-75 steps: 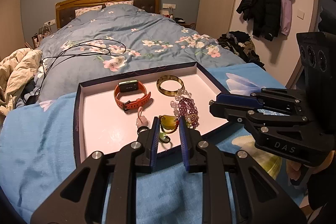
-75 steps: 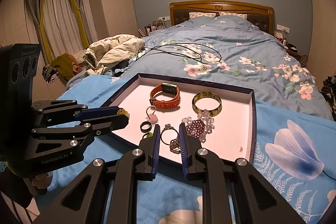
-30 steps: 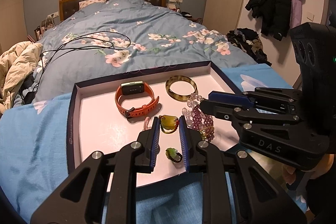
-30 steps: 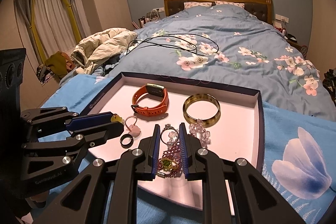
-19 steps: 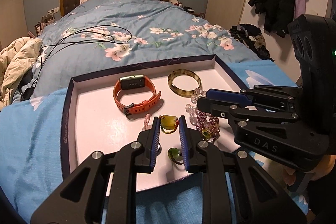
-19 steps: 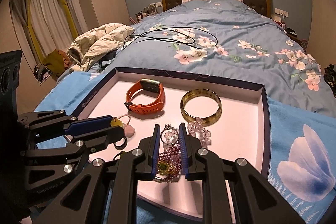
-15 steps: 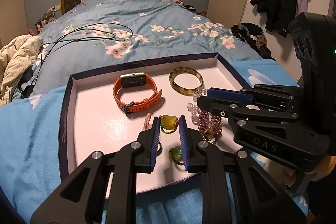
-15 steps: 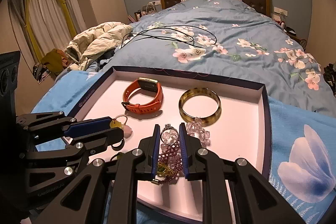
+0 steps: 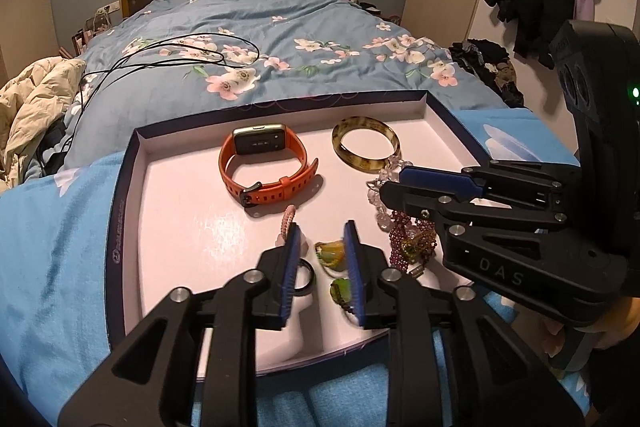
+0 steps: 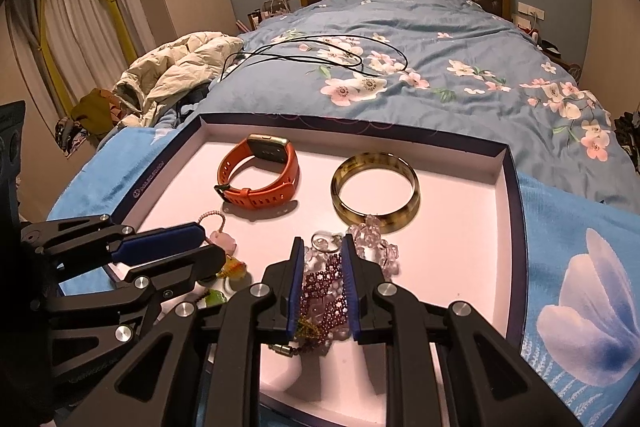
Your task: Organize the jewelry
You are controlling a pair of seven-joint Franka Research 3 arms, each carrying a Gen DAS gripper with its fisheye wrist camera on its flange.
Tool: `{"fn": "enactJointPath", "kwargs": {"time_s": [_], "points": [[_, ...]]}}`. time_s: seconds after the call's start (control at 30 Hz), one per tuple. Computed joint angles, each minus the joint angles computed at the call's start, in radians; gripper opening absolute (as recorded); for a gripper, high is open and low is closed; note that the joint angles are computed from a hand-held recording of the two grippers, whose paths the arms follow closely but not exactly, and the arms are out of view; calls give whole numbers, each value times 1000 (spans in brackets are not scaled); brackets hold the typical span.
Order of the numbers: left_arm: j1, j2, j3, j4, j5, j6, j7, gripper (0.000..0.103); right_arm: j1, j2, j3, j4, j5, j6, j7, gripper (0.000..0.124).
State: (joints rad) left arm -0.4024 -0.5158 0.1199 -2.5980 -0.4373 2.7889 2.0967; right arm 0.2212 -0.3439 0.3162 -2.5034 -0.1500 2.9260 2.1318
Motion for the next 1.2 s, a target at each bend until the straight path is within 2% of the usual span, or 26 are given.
{"fn": "enactJointPath", "kwargs": {"time_s": [0.07, 0.2, 0.33, 0.37, 0.43, 0.5, 0.57, 0.6, 0.63, 0.8, 0.9, 1.0, 1.13, 1.2], "points": [[5, -6, -6, -7, 4, 9, -3, 33, -6, -4, 6, -2, -6, -2, 9, 21], [1, -30, 2, -24, 6, 19, -4, 37, -9, -22, 9, -16, -9, 2, 18, 29], [0, -68, 3, -49, 27, 44, -17, 50, -21, -57, 23, -38, -11, 8, 37, 40], [-4, -81, 8, -57, 32, 47, -21, 55, -26, -67, 29, -43, -12, 8, 41, 43], [-6, -117, 12, -80, 46, 67, -33, 68, -47, -101, 52, -59, -21, 10, 61, 57], [-7, -160, 19, -106, 69, 83, -48, 75, -61, -134, 67, -75, -26, 15, 74, 62], [6, -205, 14, -136, 101, 101, -75, 94, -87, -181, 102, -94, -39, 12, 95, 73], [7, -237, 17, -159, 112, 123, -85, 96, -98, -197, 116, -101, -43, 13, 104, 81], [7, -263, 24, -174, 124, 130, -92, 97, -117, -228, 140, -115, -53, 18, 123, 87], [51, -401, 21, -252, 187, 155, -164, 97, -163, -366, 222, -186, -54, 54, 180, 96], [77, -480, 22, -293, 224, 158, -203, 97, -189, -476, 281, -239, -37, 86, 222, 96], [93, -571, 34, -334, 259, 145, -232, 97, -181, -558, 308, -285, -5, 113, 242, 96], [116, -685, 32, -382, 309, 126, -279, 97, -131, -612, 318, -310, 33, 77, 248, 96], [125, -744, 31, -404, 332, 113, -304, 97, -136, -660, 350, -325, 43, 68, 278, 96]]}}
